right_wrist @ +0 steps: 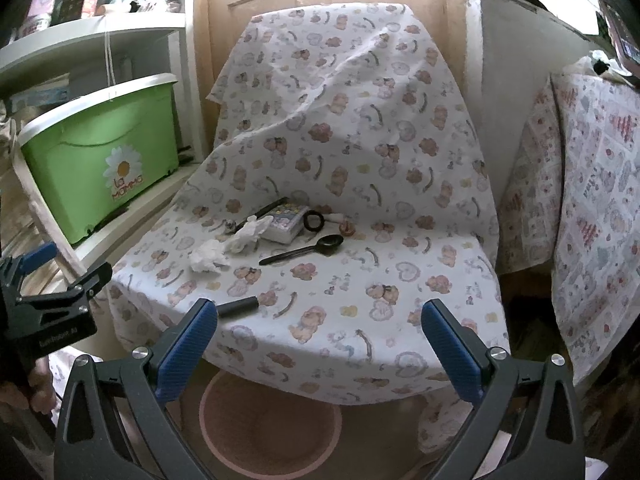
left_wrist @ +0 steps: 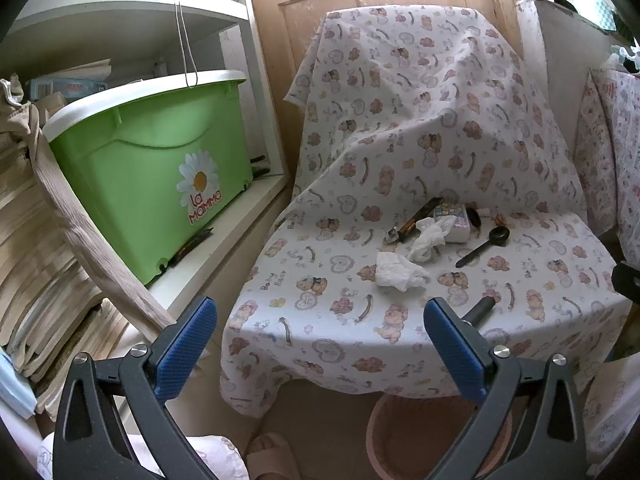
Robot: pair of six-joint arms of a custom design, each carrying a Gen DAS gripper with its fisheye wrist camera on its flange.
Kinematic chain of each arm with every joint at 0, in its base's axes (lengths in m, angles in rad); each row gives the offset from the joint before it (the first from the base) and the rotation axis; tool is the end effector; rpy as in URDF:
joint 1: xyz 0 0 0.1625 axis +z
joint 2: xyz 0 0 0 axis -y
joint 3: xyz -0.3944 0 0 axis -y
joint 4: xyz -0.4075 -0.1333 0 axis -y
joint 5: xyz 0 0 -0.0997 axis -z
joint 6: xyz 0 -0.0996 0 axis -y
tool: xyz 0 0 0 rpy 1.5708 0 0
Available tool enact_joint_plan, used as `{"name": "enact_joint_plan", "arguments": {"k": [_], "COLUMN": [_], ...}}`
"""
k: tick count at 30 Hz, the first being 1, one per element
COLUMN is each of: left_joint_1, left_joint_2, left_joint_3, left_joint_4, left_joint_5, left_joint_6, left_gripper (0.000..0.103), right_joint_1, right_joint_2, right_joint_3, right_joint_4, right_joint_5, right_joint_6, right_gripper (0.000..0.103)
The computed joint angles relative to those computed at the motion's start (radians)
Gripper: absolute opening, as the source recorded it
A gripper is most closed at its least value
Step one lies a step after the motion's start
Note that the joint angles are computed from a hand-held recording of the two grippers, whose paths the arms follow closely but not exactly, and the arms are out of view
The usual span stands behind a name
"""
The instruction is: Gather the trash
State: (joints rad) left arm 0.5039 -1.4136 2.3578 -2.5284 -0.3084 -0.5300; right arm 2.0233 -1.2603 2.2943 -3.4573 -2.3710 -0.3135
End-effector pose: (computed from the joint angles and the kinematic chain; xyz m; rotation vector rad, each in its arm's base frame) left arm -0.2408 -0.3934 0.1931 0.5301 1.9646 -1.0749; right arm 0.2509 -0.3747 0.2173 0.4295 -2.1947 1.0594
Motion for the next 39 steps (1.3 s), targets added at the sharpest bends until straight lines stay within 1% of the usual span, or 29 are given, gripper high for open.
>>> {"name": "enact_joint_plan", "arguments": {"k": [3,4,6,9,12,15,17,19,20,22,24,25,26,27,28,29,30,31,32,33,34,35,38,39], "left_joint_1": [0.001,0.001,0.004,0.013,0.027,0.044,0.049,0.051,0.052,0.054,0.052,0.048,0.045,0.048,0.054,0.062,0.073,0.090,0.107,0.117,0.127,0.138,0.186,0.202], "left_joint_2": [0.000,0.004,0.005,0.008,0.006,0.004,0.010,0.023,0.032,0.035,0.020,0.018,0.022,0.030,0.038,0.045,0.051,0.056,0.070,0.089,0.113,0.133,0.183,0.196], "left_joint_3": [-0.001,0.000,-0.003,-0.009,-0.016,-0.027,-0.028,-0.030,-0.032,-0.036,-0.052,-0.054,-0.060,-0.069,-0.085,-0.110,-0.142,-0.187,-0.245,-0.297,-0.341,-0.374,-0.449,-0.465], "left_joint_4": [-0.004,-0.016,-0.010,-0.009,0.020,0.061,0.072,0.076,0.073,0.047,0.093,0.067,0.030,-0.036,-0.070,-0.071,-0.050,0.000,0.092,0.184,0.235,0.250,0.240,0.242], "left_joint_5": [-0.005,-0.003,-0.008,-0.028,-0.058,-0.080,-0.075,-0.049,-0.038,-0.040,-0.045,-0.035,-0.029,-0.037,-0.049,-0.061,-0.085,-0.133,-0.169,-0.171,-0.161,-0.164,-0.246,-0.266], "left_joint_6": [0.001,0.009,0.012,0.014,-0.002,-0.043,-0.056,-0.057,-0.052,-0.023,-0.054,-0.043,-0.020,0.035,0.074,0.092,0.102,0.114,0.124,0.112,0.105,0.109,0.137,0.122], "left_gripper": [0.102,0.102,0.102,0.102,0.102,0.102,0.102,0.102,0.102,0.102,0.102,0.102,0.102,0.102,0.102,0.102,0.099,0.095,0.093,0.089,0.088,0.088,0.088,0.084], "right_joint_1": [-0.009,-0.012,-0.009,-0.013,-0.017,-0.020,-0.025,-0.034,-0.041,-0.053,-0.060,-0.059,-0.058,-0.054,-0.052,-0.054,-0.059,-0.064,-0.067,-0.071,-0.083,-0.092,-0.117,-0.125], "right_joint_2": [-0.010,-0.006,0.026,0.041,0.044,0.043,0.037,0.025,0.014,0.000,-0.010,-0.017,-0.025,-0.030,-0.034,-0.038,-0.043,-0.044,-0.037,-0.030,-0.027,-0.025,0.003,0.011], "right_joint_3": [-0.006,-0.009,-0.027,-0.040,-0.043,-0.044,-0.042,-0.042,-0.041,-0.042,-0.050,-0.060,-0.064,-0.074,-0.088,-0.103,-0.124,-0.146,-0.175,-0.206,-0.235,-0.253,-0.309,-0.318], "right_joint_4": [0.038,0.031,0.006,0.026,0.048,0.082,0.120,0.167,0.201,0.251,0.311,0.355,0.373,0.395,0.430,0.466,0.515,0.559,0.609,0.656,0.693,0.710,0.742,0.737], "right_joint_5": [0.016,0.013,-0.020,-0.026,-0.019,-0.012,-0.001,0.018,0.036,0.059,0.067,0.064,0.068,0.066,0.064,0.070,0.085,0.095,0.089,0.087,0.112,0.132,0.161,0.172], "right_joint_6": [0.035,0.035,0.016,0.012,0.020,0.030,0.051,0.072,0.088,0.113,0.132,0.139,0.137,0.131,0.133,0.140,0.150,0.165,0.185,0.204,0.221,0.235,0.263,0.263], "right_gripper": [0.103,0.103,0.103,0.103,0.103,0.103,0.103,0.102,0.099,0.098,0.094,0.092,0.092,0.092,0.091,0.091,0.089,0.087,0.083,0.079,0.077,0.074,0.065,0.064]}}
